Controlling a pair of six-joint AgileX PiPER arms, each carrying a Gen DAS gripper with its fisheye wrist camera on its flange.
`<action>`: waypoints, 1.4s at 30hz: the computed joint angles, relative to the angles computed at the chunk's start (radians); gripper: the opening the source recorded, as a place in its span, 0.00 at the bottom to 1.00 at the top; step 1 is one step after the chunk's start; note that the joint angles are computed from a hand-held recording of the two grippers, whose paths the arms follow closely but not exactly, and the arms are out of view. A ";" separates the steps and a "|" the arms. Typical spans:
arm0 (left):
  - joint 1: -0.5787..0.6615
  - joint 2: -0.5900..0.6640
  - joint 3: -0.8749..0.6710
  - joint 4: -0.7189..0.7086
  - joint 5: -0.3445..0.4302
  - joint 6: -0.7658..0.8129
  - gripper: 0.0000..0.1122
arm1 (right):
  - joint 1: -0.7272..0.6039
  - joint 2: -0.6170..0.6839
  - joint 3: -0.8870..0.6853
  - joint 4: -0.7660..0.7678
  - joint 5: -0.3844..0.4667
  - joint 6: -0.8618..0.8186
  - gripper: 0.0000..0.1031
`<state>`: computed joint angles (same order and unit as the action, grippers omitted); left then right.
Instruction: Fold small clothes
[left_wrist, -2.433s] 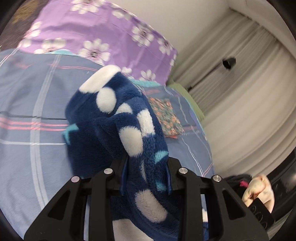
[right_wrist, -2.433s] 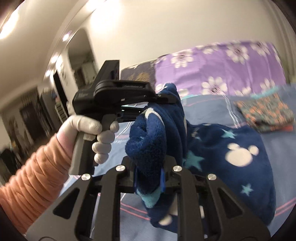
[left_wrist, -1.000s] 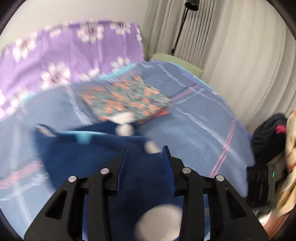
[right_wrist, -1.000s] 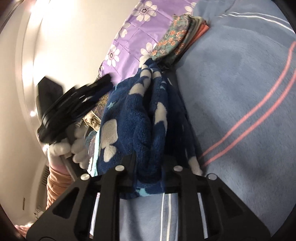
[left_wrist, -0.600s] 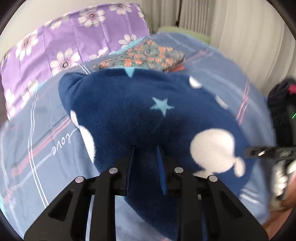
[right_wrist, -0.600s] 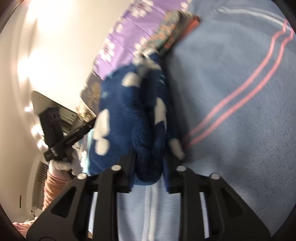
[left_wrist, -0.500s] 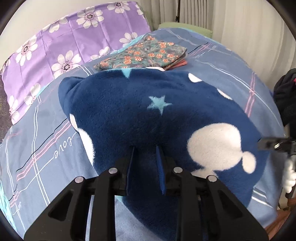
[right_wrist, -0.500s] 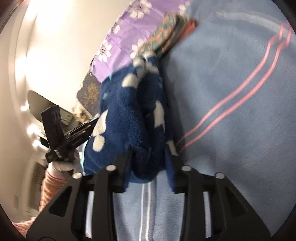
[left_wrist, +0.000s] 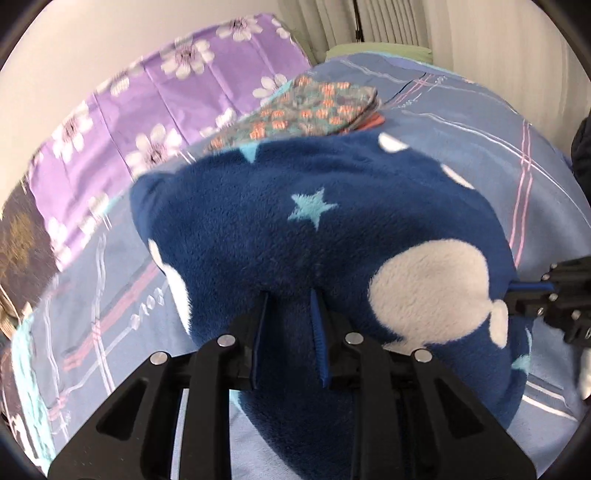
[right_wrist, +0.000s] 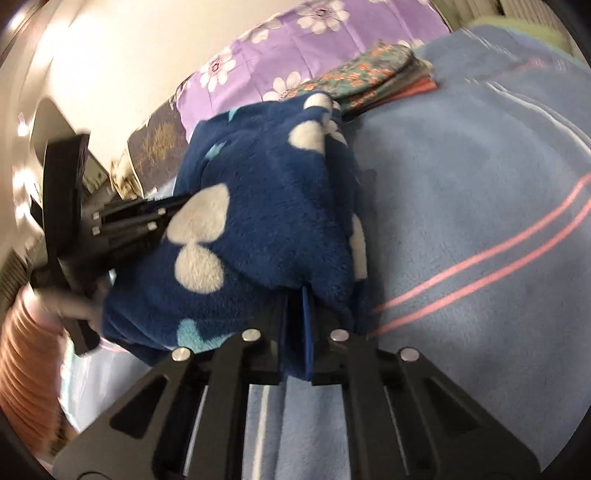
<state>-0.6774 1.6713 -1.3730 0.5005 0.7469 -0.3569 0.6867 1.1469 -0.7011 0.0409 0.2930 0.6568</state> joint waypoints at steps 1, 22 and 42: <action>0.004 -0.020 0.010 -0.008 -0.008 0.006 0.20 | -0.004 -0.008 -0.021 0.011 0.037 -0.030 0.05; -0.421 -0.250 0.458 0.424 0.170 -0.857 0.54 | 0.022 0.048 -0.062 -0.117 0.049 0.069 0.05; -0.316 -0.563 0.465 0.007 0.103 -0.449 0.03 | 0.103 0.042 -0.086 -0.358 0.133 0.240 0.00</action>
